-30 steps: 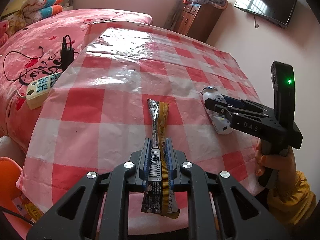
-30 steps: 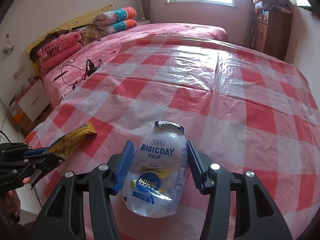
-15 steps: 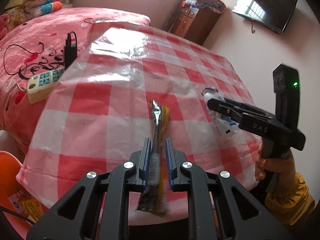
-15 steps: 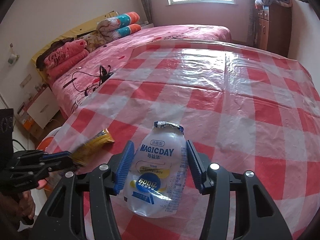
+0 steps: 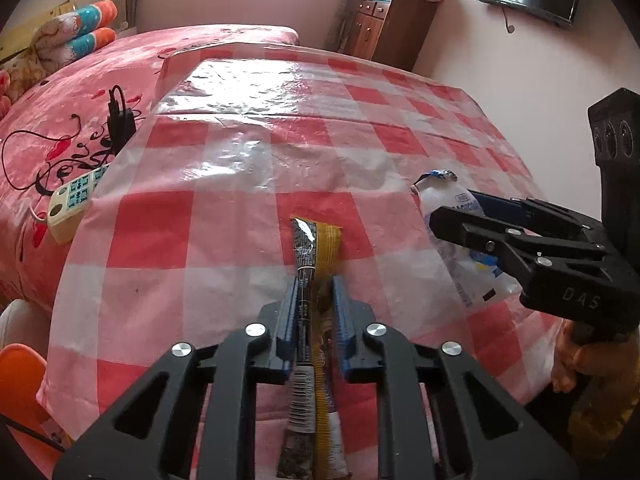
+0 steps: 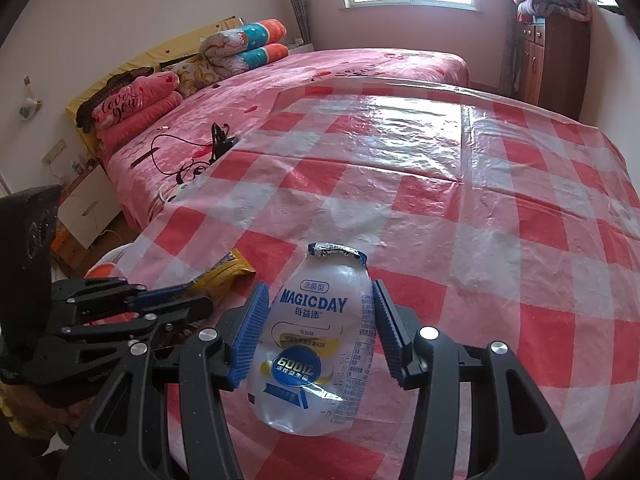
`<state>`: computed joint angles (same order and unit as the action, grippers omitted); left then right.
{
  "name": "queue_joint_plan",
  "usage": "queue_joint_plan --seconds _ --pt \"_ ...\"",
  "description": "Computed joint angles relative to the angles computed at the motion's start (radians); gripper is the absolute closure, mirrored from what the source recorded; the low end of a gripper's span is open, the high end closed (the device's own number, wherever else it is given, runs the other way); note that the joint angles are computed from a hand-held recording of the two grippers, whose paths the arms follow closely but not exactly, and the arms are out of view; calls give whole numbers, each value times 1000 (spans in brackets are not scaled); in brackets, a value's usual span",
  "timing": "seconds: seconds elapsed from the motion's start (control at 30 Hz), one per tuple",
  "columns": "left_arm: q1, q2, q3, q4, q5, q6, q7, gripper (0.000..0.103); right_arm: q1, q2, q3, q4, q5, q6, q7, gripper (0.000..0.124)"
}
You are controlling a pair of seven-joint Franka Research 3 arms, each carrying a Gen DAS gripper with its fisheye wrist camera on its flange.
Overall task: Collect trash
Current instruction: 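Lift the snack stick and Magicday bottle and carry them to the bucket, then open both grippers over the orange bucket to drop the items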
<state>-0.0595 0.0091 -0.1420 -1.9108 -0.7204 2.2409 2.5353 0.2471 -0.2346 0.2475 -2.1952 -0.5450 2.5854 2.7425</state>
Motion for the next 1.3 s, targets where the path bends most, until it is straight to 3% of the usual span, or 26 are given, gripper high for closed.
queue_joint_plan --seconds 0.4,0.63,0.77,1.03,1.3 --pt "71 0 46 32 -116 -103 -21 88 45 65 -16 60 94 78 -50 71" --pt "131 -15 86 32 -127 -87 -45 88 121 183 -45 184 231 154 -195 71" --pt "171 -7 108 39 -112 -61 -79 88 180 284 -61 306 321 156 -321 71" --pt "258 44 136 57 -47 18 -179 88 290 526 -75 639 465 62 -579 70" --pt "338 128 123 89 -8 58 -269 88 393 774 -117 1013 531 -76 -735 70"
